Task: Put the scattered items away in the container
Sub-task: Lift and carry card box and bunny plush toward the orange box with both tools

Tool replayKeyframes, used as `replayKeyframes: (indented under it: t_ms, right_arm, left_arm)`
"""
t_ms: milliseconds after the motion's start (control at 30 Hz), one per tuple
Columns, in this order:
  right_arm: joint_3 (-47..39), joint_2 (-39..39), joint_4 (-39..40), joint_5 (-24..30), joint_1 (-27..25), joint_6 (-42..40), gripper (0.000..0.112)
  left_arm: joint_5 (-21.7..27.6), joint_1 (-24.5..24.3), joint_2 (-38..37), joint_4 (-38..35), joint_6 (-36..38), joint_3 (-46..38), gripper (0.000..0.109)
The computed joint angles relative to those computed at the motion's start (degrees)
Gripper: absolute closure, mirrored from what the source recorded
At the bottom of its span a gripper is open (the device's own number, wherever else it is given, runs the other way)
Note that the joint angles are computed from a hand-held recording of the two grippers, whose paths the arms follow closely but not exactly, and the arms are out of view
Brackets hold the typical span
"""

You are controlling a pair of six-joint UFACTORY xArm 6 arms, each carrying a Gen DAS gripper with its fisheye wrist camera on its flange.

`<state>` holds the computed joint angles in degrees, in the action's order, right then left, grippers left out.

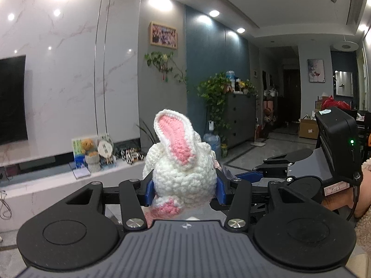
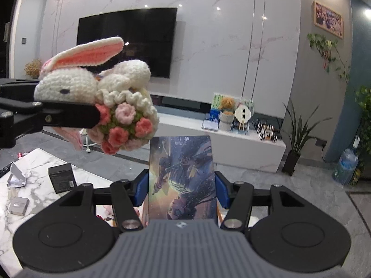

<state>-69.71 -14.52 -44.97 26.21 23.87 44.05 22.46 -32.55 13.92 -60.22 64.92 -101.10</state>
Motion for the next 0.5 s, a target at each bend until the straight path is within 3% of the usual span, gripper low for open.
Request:
replayKeyframes:
  t_ms: [167,300,500]
  right_arm:
    - [-1.3,5.3,4.7,-2.3,-3.5,-2.0,0.052]
    - [-3.1,10.4,10.2,-2.7,-5.9,-6.1,0.052]
    - [-6.4,17.9,16.7,-2.6,-8.3,-11.4,0.052]
  left_arm:
    - [1.9,0.8,5.8,6.5,-7.0,-4.6,0.052]
    - [3.5,1.4,13.4,16.8,-15.5,-11.3,0.052]
    - [10.0,2.9,25.3,25.0,-25.1,-25.1,0.052]
